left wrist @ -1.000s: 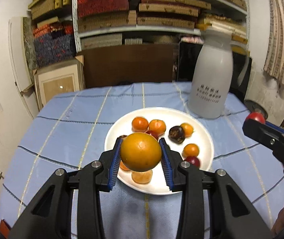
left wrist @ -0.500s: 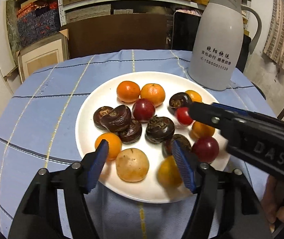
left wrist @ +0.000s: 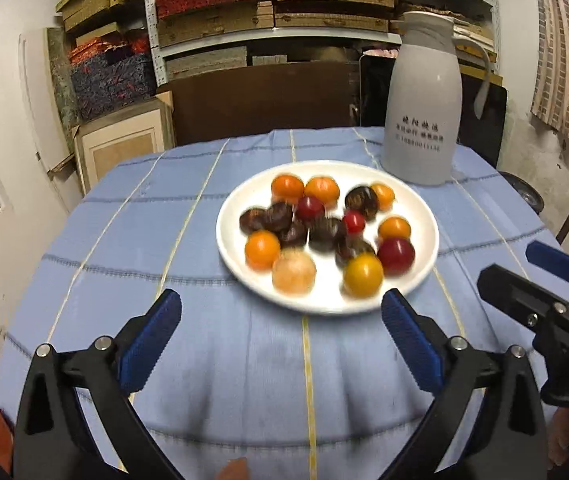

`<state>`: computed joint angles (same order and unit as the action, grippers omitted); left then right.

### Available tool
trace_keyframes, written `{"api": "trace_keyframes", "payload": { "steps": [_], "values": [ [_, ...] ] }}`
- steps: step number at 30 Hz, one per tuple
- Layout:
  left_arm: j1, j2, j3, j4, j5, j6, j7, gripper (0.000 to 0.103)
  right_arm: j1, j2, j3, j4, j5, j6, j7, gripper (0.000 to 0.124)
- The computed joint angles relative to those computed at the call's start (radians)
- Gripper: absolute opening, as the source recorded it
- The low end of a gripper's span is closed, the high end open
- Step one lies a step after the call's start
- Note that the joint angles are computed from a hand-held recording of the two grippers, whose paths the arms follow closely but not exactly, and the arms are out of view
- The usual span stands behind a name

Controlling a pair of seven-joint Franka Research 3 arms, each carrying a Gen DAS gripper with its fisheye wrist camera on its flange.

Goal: Organize fruits

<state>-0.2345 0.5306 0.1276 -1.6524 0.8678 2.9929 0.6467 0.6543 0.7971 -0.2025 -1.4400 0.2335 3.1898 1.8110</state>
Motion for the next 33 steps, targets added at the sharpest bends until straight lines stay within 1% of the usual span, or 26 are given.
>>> {"api": "trace_keyframes", "payload": {
  "steps": [1, 3, 5, 6, 8, 10, 13, 16, 17, 21, 24, 28, 33],
  "values": [
    [-0.007, -0.015, 0.007, -0.028, 0.010, 0.008, -0.010, 0.098, 0.008, -0.013, -0.003, -0.038, 0.004, 0.026, 0.002, 0.098],
    [-0.022, -0.043, 0.023, -0.077, 0.041, 0.019, -0.035, 0.098, 0.045, -0.031, -0.036, -0.098, 0.025, 0.054, 0.008, 0.098],
    [-0.076, -0.067, 0.083, -0.112, 0.130, 0.021, -0.134, 0.098, 0.044, -0.052, -0.021, -0.144, 0.031, 0.078, -0.019, 0.098],
    [-0.097, -0.079, 0.107, -0.126, 0.187, 0.023, -0.193, 0.098, 0.054, -0.054, -0.028, -0.152, 0.040, 0.087, -0.029, 0.098],
    [-0.125, -0.104, 0.142, -0.152, 0.296, 0.034, -0.301, 0.098, 0.110, -0.058, -0.082, -0.178, 0.069, 0.112, -0.044, 0.098],
    [-0.126, -0.120, 0.145, -0.167, 0.360, 0.044, -0.368, 0.098, 0.144, -0.058, -0.112, -0.192, 0.099, 0.140, -0.067, 0.099],
    [-0.086, -0.129, 0.107, -0.173, 0.373, 0.054, -0.383, 0.098, 0.151, -0.060, -0.111, -0.195, 0.136, 0.152, -0.103, 0.099],
    [-0.013, -0.131, 0.032, -0.178, 0.318, 0.060, -0.322, 0.098, 0.126, -0.066, -0.075, -0.194, 0.165, 0.157, -0.140, 0.099],
    [-0.005, -0.130, 0.021, -0.175, 0.320, 0.052, -0.323, 0.098, 0.120, -0.066, -0.066, -0.192, 0.175, 0.159, -0.152, 0.099],
    [0.001, -0.135, 0.012, -0.170, 0.394, 0.032, -0.395, 0.098, 0.116, -0.069, -0.053, -0.190, 0.213, 0.163, -0.194, 0.099],
    [0.004, -0.141, 0.010, -0.162, 0.487, 0.023, -0.492, 0.098, 0.120, -0.070, -0.053, -0.190, 0.235, 0.162, -0.214, 0.099],
    [0.041, -0.140, -0.037, -0.159, 0.502, 0.009, -0.482, 0.098, 0.113, -0.069, -0.040, -0.186, 0.253, 0.165, -0.234, 0.099],
    [0.047, -0.155, -0.060, -0.158, 0.626, -0.032, -0.582, 0.098, 0.129, -0.065, -0.054, -0.183, 0.270, 0.161, -0.251, 0.099]
  ]
}}
